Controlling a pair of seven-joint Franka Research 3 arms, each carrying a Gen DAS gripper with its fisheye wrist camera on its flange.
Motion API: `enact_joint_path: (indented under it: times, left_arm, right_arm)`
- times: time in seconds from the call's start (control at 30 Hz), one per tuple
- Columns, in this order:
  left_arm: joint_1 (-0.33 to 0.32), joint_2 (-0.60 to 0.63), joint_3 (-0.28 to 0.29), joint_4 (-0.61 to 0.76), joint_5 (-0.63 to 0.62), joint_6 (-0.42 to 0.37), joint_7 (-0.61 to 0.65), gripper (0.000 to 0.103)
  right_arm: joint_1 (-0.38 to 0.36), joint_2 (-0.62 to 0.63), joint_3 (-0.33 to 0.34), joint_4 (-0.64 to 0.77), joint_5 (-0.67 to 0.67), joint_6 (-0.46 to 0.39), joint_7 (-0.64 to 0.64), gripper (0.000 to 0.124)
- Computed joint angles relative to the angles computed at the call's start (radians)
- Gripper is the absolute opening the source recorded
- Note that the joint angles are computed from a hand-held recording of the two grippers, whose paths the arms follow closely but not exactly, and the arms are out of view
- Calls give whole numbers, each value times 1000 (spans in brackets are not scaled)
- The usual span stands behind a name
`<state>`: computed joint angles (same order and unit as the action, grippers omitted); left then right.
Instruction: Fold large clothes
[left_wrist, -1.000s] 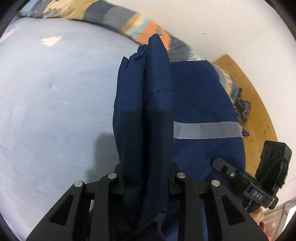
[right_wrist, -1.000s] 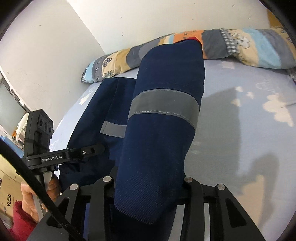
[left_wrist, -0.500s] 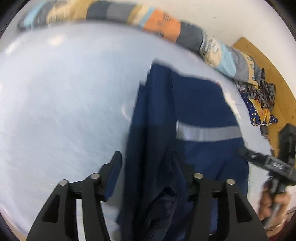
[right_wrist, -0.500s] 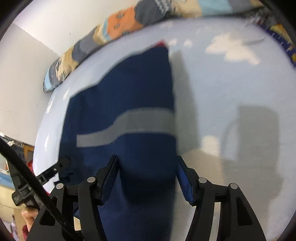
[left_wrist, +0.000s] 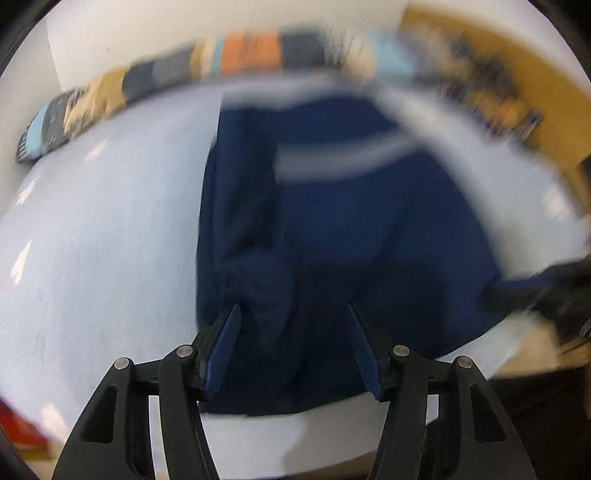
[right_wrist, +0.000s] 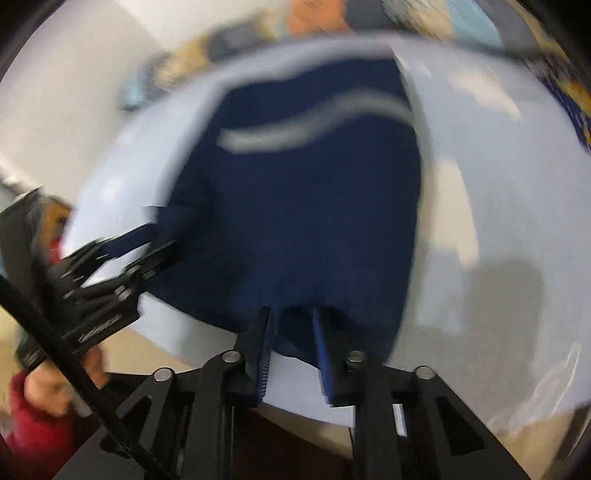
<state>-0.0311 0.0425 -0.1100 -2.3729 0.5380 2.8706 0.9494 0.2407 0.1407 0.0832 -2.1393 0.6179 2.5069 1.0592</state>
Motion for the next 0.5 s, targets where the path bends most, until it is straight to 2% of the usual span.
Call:
enact_joint_path:
  times: [0.03,0.07,0.13,0.17,0.2,0.23,0.27,0.3,0.33,0.4,0.5]
  left_arm:
    - [16,9,-9,-2,51,-21,-35,62]
    - [-2,13,16,-5,51,-14,-38,65]
    - [22,-17,1,-29,-110,13,63,64]
    - [27,-33,-3,-39,-201,35,130,64]
    - [29,-49,0,-46,-238,65,154,64]
    - [35,-59,4,-42,-205,93,123,65]
    - [44,-60,6,-26,-138,110,68,71]
    - [52,-50,9,5,-72,125,17,76]
    - [55,-38,11,31,-21,130,-28,78]
    - [53,7,18,94,28,157,-73,81]
    - [38,98,35,190,33,150,-68,82]
  right_arm:
    - [-2,17,-2,7,10,-1,12,7]
    - [-14,31,-4,32,28,-46,13,6]
    - [-29,30,-9,65,45,-100,25,9]
    - [-37,20,-6,67,75,-105,3,10]
    - [-48,-1,-4,63,119,-104,-39,10]
    - [-49,-20,-4,65,146,-74,-76,11]
    - [-41,-27,-6,68,140,-26,-79,15]
    - [-32,-26,-9,76,116,31,-61,21]
    - [-26,-4,-12,108,102,86,-41,23]
    - [-34,55,-9,186,122,98,-34,23]
    - [-29,183,-15,327,49,113,72,23]
